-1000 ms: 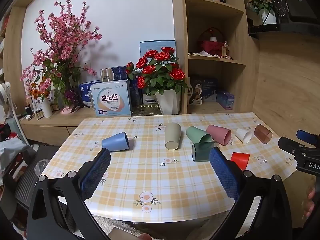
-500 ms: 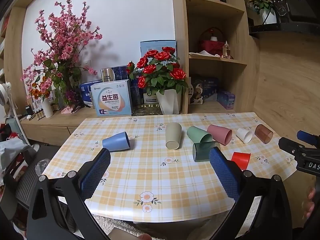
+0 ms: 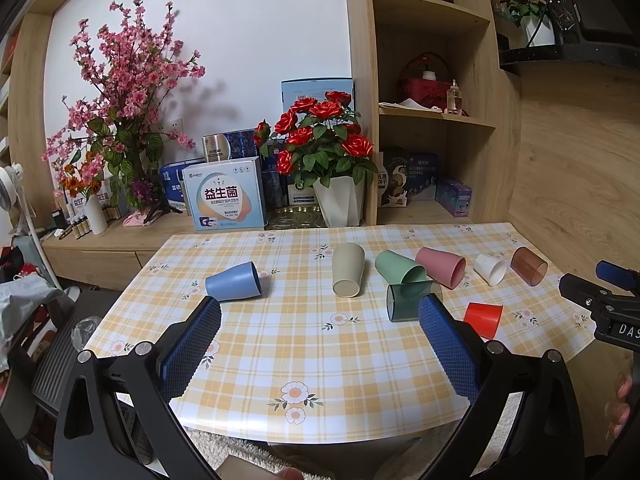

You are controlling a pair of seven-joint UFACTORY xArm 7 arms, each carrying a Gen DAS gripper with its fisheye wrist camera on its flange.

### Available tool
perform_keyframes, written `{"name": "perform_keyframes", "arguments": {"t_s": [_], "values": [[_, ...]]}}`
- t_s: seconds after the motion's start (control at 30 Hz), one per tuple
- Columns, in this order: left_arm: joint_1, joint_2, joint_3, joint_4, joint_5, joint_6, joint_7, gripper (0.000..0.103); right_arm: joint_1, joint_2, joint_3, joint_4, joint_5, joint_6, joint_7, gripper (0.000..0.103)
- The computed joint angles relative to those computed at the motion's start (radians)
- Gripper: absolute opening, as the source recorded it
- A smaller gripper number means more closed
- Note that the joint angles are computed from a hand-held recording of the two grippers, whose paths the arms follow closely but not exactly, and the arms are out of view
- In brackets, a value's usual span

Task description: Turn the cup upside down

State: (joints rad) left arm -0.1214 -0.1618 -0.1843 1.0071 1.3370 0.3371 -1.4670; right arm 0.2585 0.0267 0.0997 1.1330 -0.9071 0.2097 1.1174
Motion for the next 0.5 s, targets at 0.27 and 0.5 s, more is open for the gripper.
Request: {"name": "perform_keyframes", "arguments": {"t_s": [0.27,0.5], "values": [[-0.003,0.003,0.002,0.003,-0.002,0.001,0.003,0.097,0.0,-0.009,0.003,-0.007,-0.009,0.001,0.01,0.092],[-0.004,0.004,0.004,0.002,-0.002,0.001,0.003,0.097,0.001,-0.002,0.002,-0.001,0.01,0.005,-0.007,0.092]]}}
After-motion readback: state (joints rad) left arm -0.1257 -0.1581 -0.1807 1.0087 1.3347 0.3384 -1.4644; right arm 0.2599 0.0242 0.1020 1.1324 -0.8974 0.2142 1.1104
